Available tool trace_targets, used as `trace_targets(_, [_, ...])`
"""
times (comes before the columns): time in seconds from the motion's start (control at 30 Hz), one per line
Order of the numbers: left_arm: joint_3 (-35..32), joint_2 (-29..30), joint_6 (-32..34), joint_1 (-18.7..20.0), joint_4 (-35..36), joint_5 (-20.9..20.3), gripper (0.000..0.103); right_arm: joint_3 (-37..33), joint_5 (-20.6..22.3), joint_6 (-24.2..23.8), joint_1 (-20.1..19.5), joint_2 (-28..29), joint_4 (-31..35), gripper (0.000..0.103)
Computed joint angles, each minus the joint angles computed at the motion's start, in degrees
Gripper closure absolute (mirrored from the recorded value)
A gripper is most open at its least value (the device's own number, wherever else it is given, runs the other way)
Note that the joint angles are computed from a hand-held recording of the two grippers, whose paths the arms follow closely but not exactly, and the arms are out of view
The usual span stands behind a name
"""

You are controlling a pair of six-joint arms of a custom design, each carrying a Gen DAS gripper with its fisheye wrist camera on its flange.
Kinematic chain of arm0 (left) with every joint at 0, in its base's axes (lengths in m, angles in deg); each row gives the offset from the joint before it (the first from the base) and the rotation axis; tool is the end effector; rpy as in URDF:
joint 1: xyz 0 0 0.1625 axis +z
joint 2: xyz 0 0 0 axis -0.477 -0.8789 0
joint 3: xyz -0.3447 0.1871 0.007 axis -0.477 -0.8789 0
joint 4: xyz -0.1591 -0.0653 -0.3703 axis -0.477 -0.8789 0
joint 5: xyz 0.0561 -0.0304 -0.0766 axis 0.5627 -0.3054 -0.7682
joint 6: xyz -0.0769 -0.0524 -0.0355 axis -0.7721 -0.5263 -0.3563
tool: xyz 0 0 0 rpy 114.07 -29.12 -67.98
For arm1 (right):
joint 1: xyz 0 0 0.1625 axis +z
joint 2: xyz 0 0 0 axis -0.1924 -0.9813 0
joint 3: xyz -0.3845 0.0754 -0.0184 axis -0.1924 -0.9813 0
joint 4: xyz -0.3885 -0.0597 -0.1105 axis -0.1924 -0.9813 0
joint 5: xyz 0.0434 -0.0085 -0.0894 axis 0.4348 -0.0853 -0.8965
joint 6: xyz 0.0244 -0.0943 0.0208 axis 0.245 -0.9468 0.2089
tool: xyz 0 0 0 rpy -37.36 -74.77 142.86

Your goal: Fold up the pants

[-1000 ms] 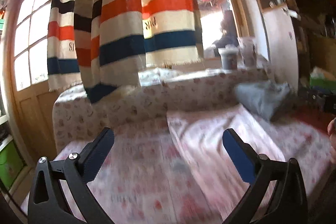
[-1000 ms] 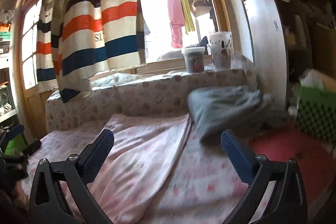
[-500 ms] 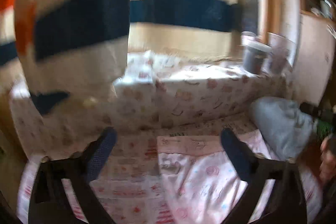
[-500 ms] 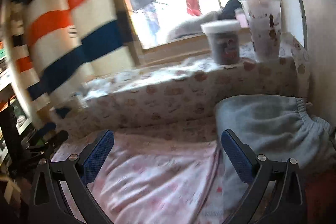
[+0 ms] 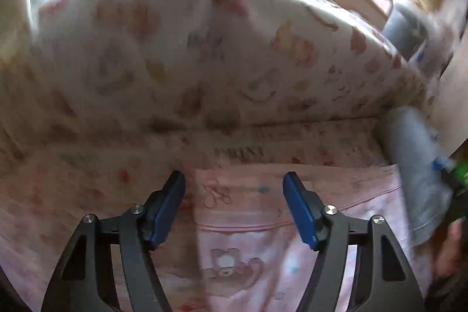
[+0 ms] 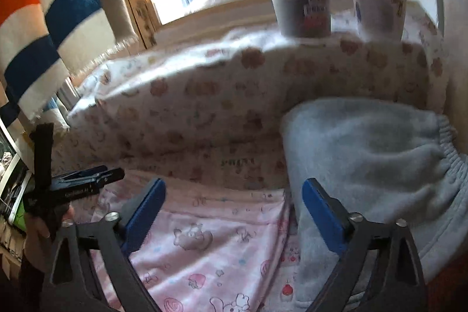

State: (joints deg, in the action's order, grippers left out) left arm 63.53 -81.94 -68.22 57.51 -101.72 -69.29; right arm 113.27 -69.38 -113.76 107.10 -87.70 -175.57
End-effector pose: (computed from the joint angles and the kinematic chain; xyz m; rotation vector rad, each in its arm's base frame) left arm -0.2079 -0.3605 0.1611 -0.1169 2.4080 -1.0541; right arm 0.1676 -0.4426 0.2672 0.9816 -2.5797 0.7537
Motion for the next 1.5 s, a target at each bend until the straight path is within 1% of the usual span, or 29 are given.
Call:
trace_targets(0.03, [1.4,-0.1,1.5,0.5,-4.8,-1.1,0.037,-0.4,-1.0,0.8,0.1,0.3,0.9,0.011])
trace_targets(0.07, [2.2,-0.2,2.5,0.8,-7.3,-1.8,0.038,-0.8,-1.5,1.8,0.0,0.6,1.8,0.011])
trace_targets(0.13, [2.5,0.1,3.3,1.5,-8.6,-2.8,0.053,-1.0,-1.7,2.0,-0.2,0.8,2.0,0.012])
trace_targets(0.17, [2.5,0.3,4.4,1.9,-9.7,-3.3,0.058,-0.9,-2.1,1.9,-0.2,1.0,1.6,0.014])
trace_targets(0.23, [3.4,0.7,7.0,2.3,-13.7,-4.2,0.077,-1.0,-2.2,1.7,-0.2,1.2,1.8,0.015])
trace_targets(0.3, [3.8,1.4,8.7,2.6,-16.5,-4.3,0.086,-1.0,-1.9,1.3,-0.3,1.4,2.1,0.016])
trace_targets(0.33, [4.0,1.2,8.4,2.2,-16.1,-3.9,0.091,-1.0,-2.1,1.2,-0.3,1.6,1.7,0.016])
trace_targets(0.43, [3.1,1.3,6.4,1.1,-11.5,-0.6,0.093,-0.5,-2.9,0.0,-0.1,2.4,-0.5,0.019])
trace_targets(0.47, [2.2,1.4,4.7,0.5,-7.8,1.3,0.094,-0.3,-3.2,-0.4,0.0,2.5,-0.7,0.019])
trace_targets(0.53, [1.3,0.2,-1.4,-1.8,1.9,5.1,0.094,-0.2,-3.5,-0.5,0.1,2.3,-0.5,0.024])
trace_targets(0.57, [1.4,-0.7,-2.7,-2.6,4.0,5.9,0.094,-0.3,-3.1,-0.6,0.1,1.9,1.0,0.027])
trace_targets(0.63, [1.6,-1.8,-3.4,-3.4,5.7,6.5,0.094,-0.6,-2.3,-0.6,0.2,1.6,3.7,0.031])
trace_targets(0.67, [2.0,-2.1,-1.7,-3.4,4.2,6.3,0.094,-1.3,-2.9,0.1,0.6,2.0,5.9,0.032])
trace_targets(0.73, [2.5,-2.8,0.1,-3.5,4.0,5.8,0.090,-2.5,-7.1,2.4,2.0,3.9,7.2,0.034])
trace_targets(0.8, [1.8,-1.8,-0.2,-2.9,5.6,6.3,0.087,-3.1,-13.8,4.5,4.0,7.3,4.6,0.036])
trace_targets(0.83, [1.7,-1.7,-0.6,-2.7,6.1,6.4,0.082,-3.4,-16.9,5.0,4.8,8.8,3.0,0.040])
trace_targets(0.87, [1.7,-1.1,0.1,-2.4,4.6,6.2,0.078,-3.8,-20.4,5.8,5.8,10.7,1.3,0.042])
trace_targets(0.93, [2.5,-1.4,1.0,-1.9,2.1,5.9,0.052,-4.6,-23.6,6.6,6.7,12.6,0.5,0.042])
trace_targets(0.97, [2.6,-1.0,0.7,-1.8,1.2,6.0,0.051,-5.4,-25.4,7.7,7.0,13.7,0.8,0.042])
trace_targets(1.07, [3.4,-1.8,2.0,-1.4,-1.2,5.0,0.049,-6.8,-28.1,10.7,7.1,15.7,-0.2,0.043])
trace_targets(1.17, [4.0,-2.5,2.0,-1.4,-1.7,4.5,0.046,-7.1,-30.6,9.2,7.6,17.8,-3.3,0.043])
trace_targets(1.23, [4.2,-2.5,2.5,-1.2,-2.8,4.0,0.044,-7.0,-30.1,8.3,7.3,18.4,-4.1,0.043])
trace_targets(1.3, [4.3,-2.4,2.9,-1.0,-3.5,3.8,0.044,-7.0,-26.8,8.1,6.0,17.8,-3.2,0.049])
trace_targets(1.33, [4.2,-2.2,3.0,-0.9,-3.5,3.8,0.044,-7.3,-24.4,9.2,5.1,16.8,-1.2,0.062])
trace_targets(1.37, [4.3,-2.0,3.2,-0.8,-3.8,3.9,0.044,-7.2,-22.4,10.0,4.0,15.6,-0.6,0.078])
trace_targets(1.4, [4.6,-1.7,4.2,-0.8,-5.2,3.9,0.048,-7.5,-21.3,11.1,3.3,15.1,0.1,0.086])
trace_targets(1.43, [5.0,-1.0,6.7,-0.7,-8.5,3.5,0.070,-7.8,-19.4,12.2,2.3,14.3,1.5,0.094])
trace_targets(1.47, [5.2,-0.3,9.7,-0.4,-11.7,2.5,0.081,-8.3,-16.0,13.3,1.0,13.0,4.6,0.096])
trace_targets(1.5, [5.0,0.6,11.1,0.1,-13.1,1.9,0.086,-8.4,-15.0,13.2,0.7,12.5,5.3,0.096])
